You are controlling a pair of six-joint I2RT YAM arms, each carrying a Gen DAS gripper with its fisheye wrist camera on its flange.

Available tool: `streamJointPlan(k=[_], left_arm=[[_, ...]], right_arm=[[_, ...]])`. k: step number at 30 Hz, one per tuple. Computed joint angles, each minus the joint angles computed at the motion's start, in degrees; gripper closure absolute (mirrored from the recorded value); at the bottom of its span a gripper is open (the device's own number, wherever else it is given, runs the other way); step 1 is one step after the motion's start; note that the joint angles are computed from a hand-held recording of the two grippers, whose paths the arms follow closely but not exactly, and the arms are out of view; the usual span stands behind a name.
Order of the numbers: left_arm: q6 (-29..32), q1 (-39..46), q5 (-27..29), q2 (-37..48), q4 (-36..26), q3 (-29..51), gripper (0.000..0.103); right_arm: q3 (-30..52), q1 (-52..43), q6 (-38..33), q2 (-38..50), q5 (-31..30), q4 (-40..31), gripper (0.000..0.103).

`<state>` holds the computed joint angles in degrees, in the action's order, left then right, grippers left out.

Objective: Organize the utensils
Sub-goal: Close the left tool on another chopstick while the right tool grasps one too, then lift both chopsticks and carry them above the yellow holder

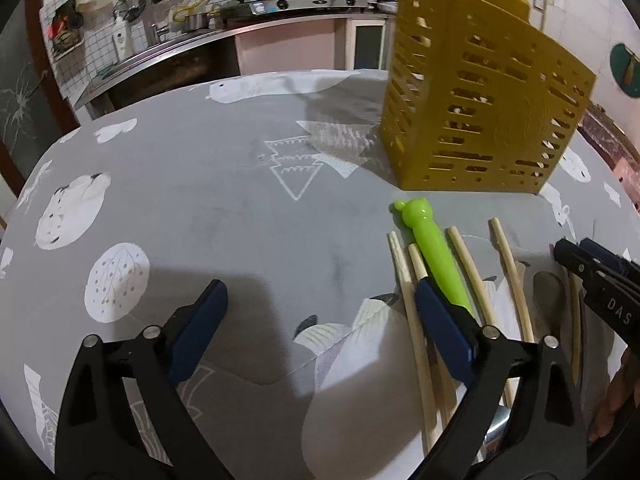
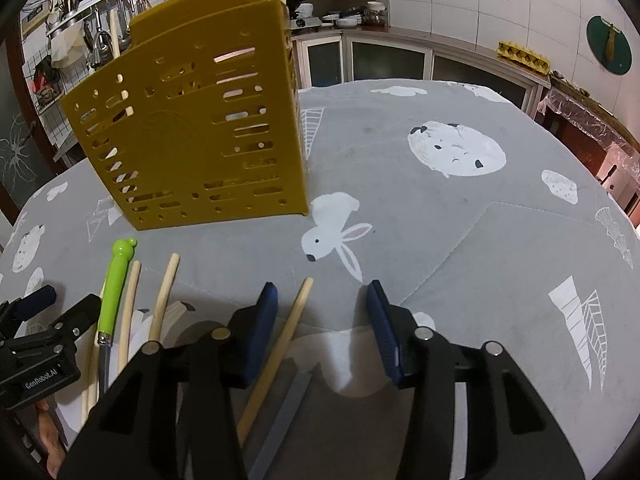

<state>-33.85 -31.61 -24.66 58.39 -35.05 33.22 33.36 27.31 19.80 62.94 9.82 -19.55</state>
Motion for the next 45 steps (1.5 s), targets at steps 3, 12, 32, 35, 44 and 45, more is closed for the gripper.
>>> streamJointPlan(k=[3, 12, 32, 35, 44, 45], left_arm=[[0.2, -1.5, -1.4, 3.1, -0.5, 1.6, 0.02], [0.1, -1.6, 1.5, 7.6, -1.4, 6.3, 0.063], [-1.6, 0.8, 3.7, 9.4, -1.0, 8.3, 0.098], [-2.2, 1.3, 4.6, 6.9, -1.6, 7.8, 0.098], [-4.6, -3.6, -1.7, -2.8, -8.6, 9.9, 0.099], [-4.8, -4.3, -2.4, -4.1, -9.4, 10.2, 0.099]], right_arm=[[0.9, 1.5, 0.3, 1.1, 2.3, -0.8, 0.057], [2.5, 4.8, 2.6, 1.1, 6.3, -4.9, 0.069], [5.0, -0.1, 4.3, 3.7, -1.8, -2.8, 0.095], [4.8, -0.4, 3.3, 0.6, -2.1, -3.1, 0.095], [4.4, -2.8, 1.1, -6.8, -5.1, -3.0, 0.097], [4.5, -2.6, 1.0, -7.6, -4.9, -3.2, 0.097]])
